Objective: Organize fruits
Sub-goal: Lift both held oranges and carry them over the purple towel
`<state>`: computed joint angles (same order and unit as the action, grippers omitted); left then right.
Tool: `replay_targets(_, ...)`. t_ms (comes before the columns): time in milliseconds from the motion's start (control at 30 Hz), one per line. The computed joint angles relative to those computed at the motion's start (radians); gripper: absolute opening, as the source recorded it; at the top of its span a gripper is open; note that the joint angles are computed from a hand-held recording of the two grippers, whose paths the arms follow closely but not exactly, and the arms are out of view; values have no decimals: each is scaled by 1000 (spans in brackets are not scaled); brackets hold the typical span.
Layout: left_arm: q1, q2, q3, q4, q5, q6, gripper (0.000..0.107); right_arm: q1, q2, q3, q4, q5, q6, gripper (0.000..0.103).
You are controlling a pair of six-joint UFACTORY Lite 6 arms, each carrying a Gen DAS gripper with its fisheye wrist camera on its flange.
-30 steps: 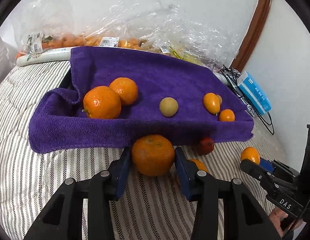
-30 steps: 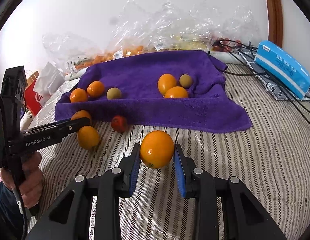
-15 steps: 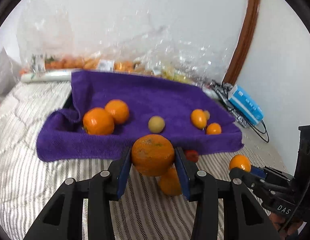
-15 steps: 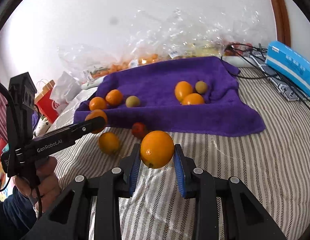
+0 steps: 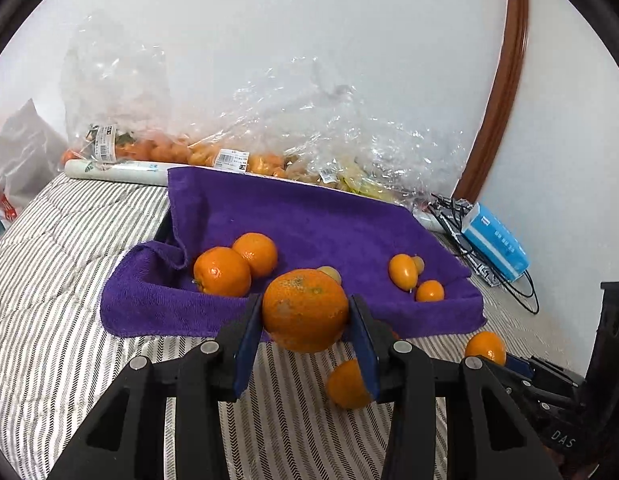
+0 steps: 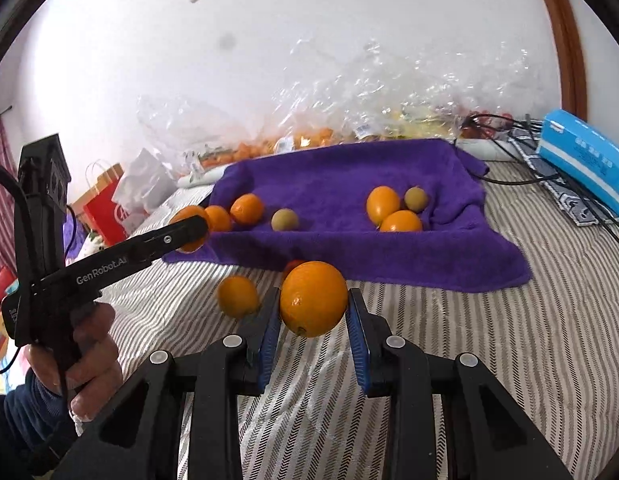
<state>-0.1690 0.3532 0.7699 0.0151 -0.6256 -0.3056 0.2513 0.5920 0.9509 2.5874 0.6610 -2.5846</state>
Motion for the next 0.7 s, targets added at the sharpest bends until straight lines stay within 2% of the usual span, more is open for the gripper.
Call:
replay_targets(200,27,-12,-27,-8,-27,-11,41,-21,2,0,14,17,21,32)
replay_targets(300,43,-14,-30,3,-30,-37,41,-4,-41,-37,116,22,-68,32)
replay_targets(500,40,-16,-31,-2,-35,-34,41,20,-157,-101,152,32,-102,32)
replay_targets(700,26,-46,-63,-58,-56,19,41,26,-193,-97,153,45,-87,32)
